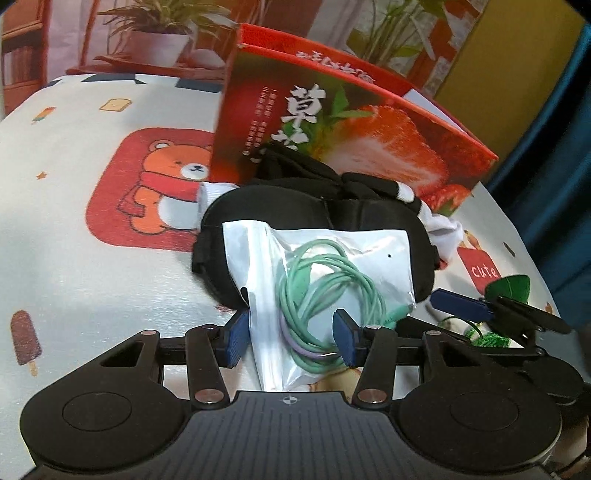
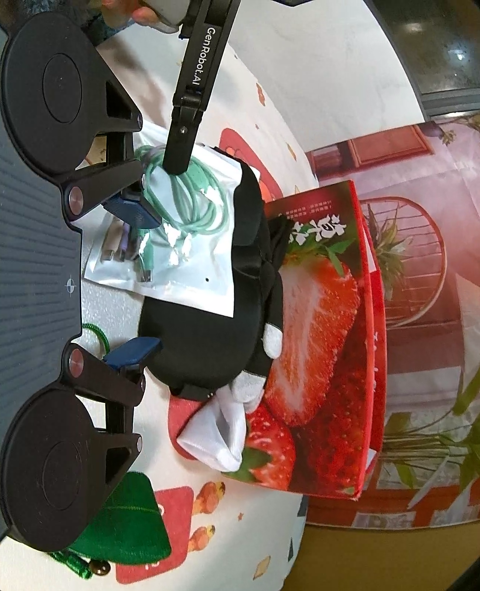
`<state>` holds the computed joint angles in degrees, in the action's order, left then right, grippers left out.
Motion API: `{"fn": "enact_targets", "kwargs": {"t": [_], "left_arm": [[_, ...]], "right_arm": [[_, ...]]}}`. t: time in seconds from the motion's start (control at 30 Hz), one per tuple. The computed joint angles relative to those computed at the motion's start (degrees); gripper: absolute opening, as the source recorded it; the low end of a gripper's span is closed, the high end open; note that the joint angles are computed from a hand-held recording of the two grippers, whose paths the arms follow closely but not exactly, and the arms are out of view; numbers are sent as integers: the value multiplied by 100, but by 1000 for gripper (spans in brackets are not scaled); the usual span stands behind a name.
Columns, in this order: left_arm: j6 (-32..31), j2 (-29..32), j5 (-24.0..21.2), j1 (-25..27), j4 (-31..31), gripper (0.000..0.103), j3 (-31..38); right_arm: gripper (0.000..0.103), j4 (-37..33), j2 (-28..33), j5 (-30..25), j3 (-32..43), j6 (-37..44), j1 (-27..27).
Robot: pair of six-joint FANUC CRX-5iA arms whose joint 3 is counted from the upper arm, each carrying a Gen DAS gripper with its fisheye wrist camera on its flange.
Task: Organize soft objects
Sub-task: 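Close both tools on the white cable bag, then lift the cable bag with both tools and carry it over the box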
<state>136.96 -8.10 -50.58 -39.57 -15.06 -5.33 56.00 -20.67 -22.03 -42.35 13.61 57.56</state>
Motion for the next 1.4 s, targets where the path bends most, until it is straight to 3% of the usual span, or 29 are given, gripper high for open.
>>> {"fn": "enact_targets", "kwargs": {"t": [0.4,0.67,0.8,1.0,1.13,1.23,1.4], "left_arm": [[-137,69,225,7,-12,54,-26],[-177,78,342,43,108,54,-60],[-235,-22,418,91,221,43,-189],[-188,-80,461,71,199,28,-243],[-22,6,160,-178,-222,28,3],[67,-113,317,-125,-195,28,-117],[282,-213,428,-247,-470,28,-104]], "right_arm": [[59,-379,255,399,179,296,-109],[60,-82,322,760,96,-80,-286],[58,-398,252,727,97,310,-172],[46,-525,143,651,59,356,-132],[41,-441,85,574,30,333,-61],[37,-63,31,640,-56,116,-101],[35,1096,-128,1167,-321,-942,-547]]}}
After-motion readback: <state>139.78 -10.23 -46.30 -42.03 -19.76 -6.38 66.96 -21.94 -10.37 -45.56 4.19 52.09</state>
